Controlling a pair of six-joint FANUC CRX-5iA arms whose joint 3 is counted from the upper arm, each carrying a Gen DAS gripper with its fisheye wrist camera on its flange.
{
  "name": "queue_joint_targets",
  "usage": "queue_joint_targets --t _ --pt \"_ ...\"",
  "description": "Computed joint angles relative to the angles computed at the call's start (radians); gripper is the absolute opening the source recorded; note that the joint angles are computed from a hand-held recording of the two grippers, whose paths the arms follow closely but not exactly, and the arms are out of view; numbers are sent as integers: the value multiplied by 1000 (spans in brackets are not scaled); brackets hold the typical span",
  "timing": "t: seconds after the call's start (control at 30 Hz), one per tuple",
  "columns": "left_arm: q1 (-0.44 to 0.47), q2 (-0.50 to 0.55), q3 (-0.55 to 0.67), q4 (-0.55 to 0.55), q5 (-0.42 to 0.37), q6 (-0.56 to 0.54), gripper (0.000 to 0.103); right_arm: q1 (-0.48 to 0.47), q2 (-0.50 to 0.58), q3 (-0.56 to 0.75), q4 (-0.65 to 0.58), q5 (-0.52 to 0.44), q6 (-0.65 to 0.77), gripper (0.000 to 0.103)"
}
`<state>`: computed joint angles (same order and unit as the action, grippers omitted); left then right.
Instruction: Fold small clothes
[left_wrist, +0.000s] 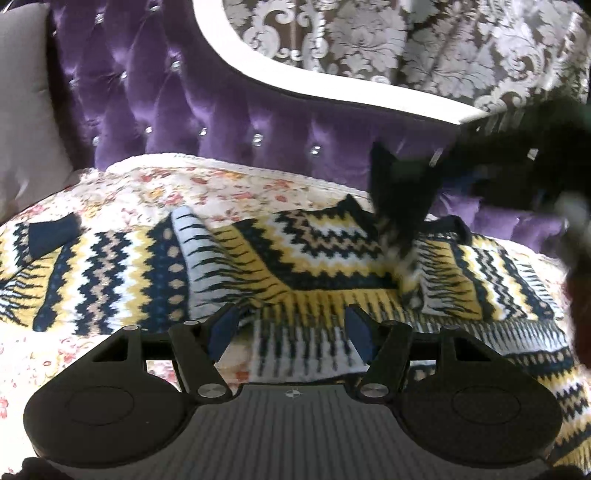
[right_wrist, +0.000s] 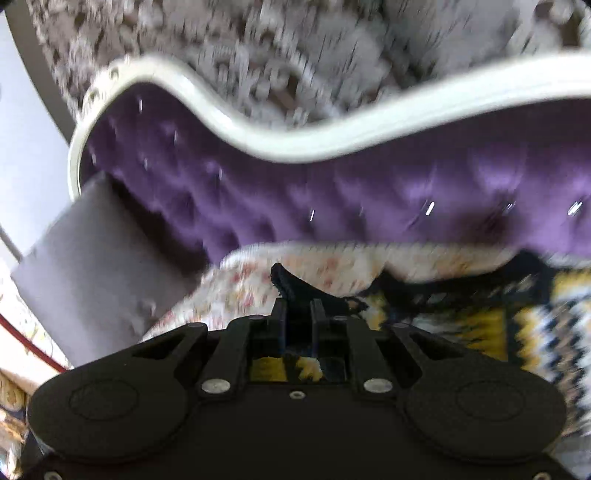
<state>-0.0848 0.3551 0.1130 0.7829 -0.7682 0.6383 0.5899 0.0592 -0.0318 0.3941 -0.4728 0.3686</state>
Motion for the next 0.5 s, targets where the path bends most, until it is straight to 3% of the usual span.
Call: queue_joint_targets --t 0.03,0.07,0.13,0.27,0.37,0.5 --pt "2 4 5 -4 0 7 62 4 14 2 -31 13 18 22" --pt "4 9 12 -9 -2 16 62 7 24 -5 -42 32 17 31" --pt "7 19 27 -20 -11 38 62 15 18 -65 44 68 -78 31" --pt "15 52 63 -7 -63 79 62 24 -59 -245 356 41 -376 68" --pt "16 69 70 28 -98 94 62 53 -116 -351 514 -88 -513 68" --pt "-1 65 48 49 -87 61 62 113 -186 -458 586 -254 -626 73"
